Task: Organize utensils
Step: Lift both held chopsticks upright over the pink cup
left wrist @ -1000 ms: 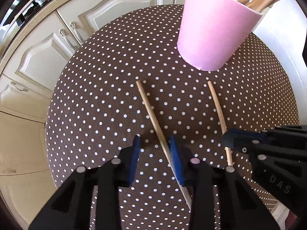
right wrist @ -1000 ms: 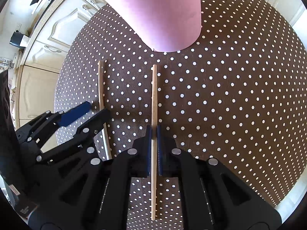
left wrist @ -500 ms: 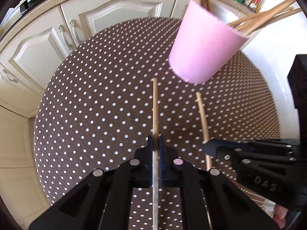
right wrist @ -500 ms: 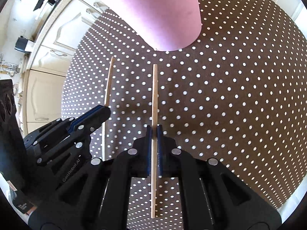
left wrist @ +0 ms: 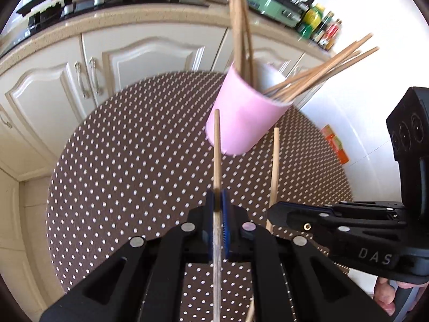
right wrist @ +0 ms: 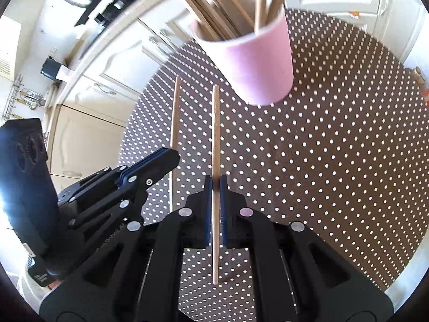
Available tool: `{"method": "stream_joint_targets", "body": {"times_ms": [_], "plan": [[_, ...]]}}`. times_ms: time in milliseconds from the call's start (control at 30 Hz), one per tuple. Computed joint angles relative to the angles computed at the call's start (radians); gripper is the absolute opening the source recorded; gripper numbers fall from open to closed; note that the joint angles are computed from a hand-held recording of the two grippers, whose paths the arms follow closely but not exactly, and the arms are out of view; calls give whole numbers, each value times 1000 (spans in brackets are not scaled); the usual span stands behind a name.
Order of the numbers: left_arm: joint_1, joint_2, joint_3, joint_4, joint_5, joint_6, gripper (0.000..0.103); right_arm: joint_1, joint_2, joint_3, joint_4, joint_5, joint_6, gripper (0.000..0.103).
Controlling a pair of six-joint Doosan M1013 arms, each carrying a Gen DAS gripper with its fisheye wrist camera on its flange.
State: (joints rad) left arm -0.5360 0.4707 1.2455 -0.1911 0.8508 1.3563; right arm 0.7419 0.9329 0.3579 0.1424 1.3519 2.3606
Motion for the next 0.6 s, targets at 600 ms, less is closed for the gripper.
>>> {"method": "stream_joint_targets", "body": {"times_ms": [600], "plan": [[-2, -31, -28, -55, -150, 107, 6, 20, -88, 53, -120, -72, 19, 5]]}}
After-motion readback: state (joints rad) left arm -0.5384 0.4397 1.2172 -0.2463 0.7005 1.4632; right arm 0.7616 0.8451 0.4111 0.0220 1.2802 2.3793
